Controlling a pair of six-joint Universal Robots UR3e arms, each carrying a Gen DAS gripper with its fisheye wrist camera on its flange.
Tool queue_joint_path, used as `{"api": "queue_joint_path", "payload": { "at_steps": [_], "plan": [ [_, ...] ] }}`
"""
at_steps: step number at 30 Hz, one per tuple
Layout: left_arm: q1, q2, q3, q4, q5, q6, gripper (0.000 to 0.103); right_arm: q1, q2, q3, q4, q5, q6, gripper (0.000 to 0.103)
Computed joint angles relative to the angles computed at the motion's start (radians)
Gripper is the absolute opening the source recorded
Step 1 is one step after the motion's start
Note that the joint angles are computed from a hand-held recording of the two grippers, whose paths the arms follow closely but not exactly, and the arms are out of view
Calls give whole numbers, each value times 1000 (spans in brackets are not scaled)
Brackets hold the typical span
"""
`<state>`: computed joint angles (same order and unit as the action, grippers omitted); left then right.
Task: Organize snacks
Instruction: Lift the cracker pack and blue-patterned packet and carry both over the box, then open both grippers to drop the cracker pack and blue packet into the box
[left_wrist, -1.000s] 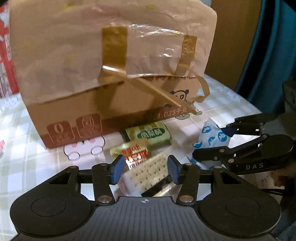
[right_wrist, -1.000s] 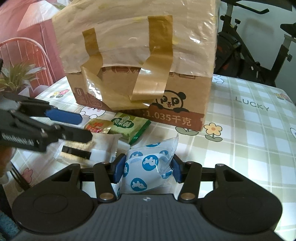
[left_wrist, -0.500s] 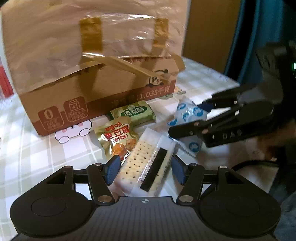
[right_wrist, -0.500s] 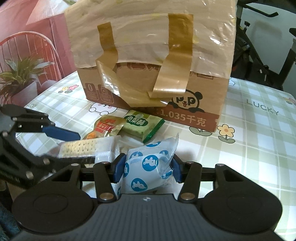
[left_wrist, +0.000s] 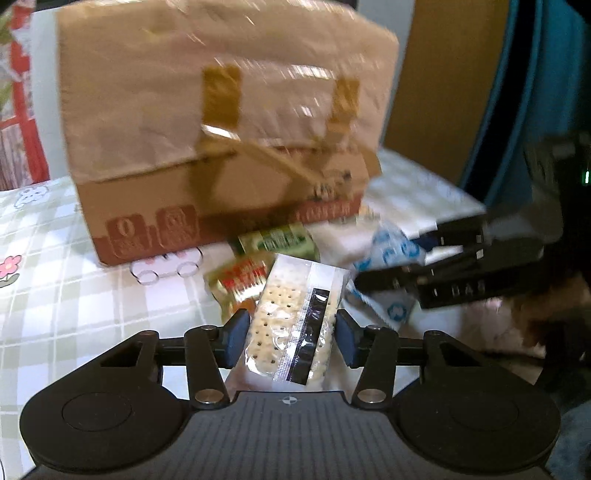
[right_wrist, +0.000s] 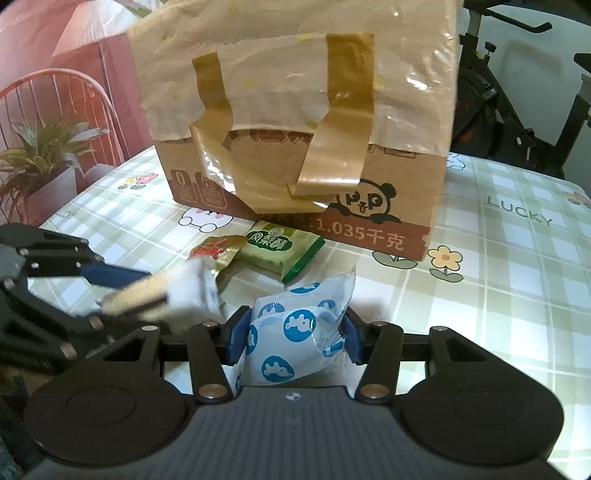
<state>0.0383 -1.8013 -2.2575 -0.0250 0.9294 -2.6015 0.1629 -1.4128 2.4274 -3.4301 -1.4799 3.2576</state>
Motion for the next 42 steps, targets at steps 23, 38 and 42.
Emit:
{"api": "queue_joint_path", "payload": {
  "at_steps": [23,38,42],
  "plan": [
    [66,25,440,95,-123,-449,53,-161,-310,-295,197,295,-107,53],
    [-143,-329,1089,-272,255,-440,53,-114,139,-914,500,42,-119,54],
    [-148,-333,1103,-293,285,-422,53,-128,111,-858,468,53,-112,64]
  ]
}}
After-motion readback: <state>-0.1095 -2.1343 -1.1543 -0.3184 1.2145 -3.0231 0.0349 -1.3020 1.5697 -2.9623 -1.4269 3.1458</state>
